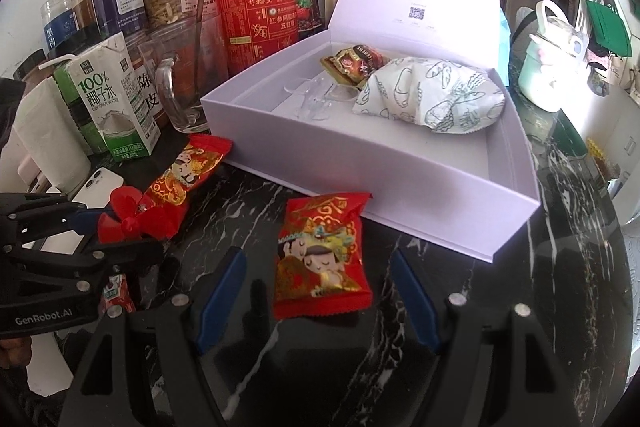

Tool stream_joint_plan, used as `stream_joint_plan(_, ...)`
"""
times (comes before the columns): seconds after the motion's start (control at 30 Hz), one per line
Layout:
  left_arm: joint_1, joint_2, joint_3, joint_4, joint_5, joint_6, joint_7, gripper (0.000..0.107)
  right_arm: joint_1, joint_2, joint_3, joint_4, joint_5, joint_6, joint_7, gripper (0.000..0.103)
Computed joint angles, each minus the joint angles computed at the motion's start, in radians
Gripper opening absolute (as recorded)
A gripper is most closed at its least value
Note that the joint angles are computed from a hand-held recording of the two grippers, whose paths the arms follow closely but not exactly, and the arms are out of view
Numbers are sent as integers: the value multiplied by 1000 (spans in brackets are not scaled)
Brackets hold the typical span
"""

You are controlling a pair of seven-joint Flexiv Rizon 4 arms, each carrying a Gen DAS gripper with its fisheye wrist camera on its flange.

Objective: Organize objects
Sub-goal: 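Grasp the red bow with the left gripper while right grasps a red candy packet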

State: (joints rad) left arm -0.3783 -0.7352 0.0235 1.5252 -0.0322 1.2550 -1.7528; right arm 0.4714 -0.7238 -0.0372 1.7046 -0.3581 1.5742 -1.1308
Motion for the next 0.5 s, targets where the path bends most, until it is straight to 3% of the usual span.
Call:
stream_joint_plan(0.13,8,1,-11,3,-7,0,5,37,-7,-6,10,-7,1,-6,-7,68)
stream_joint_plan(0.2,10,5,-16,9,-11,2,8,36,-12,-4,18,-8,-2,-24,-13,50)
stream_joint_plan(0.23,8,6,-14,11,-11,2,7,36,-21,-3,31,-9,-3,-36,-21,47)
stream_joint_plan(0.5,8,17,-25,26,-19,4,10,33,-23,24,30,42,5,-6,-30,45)
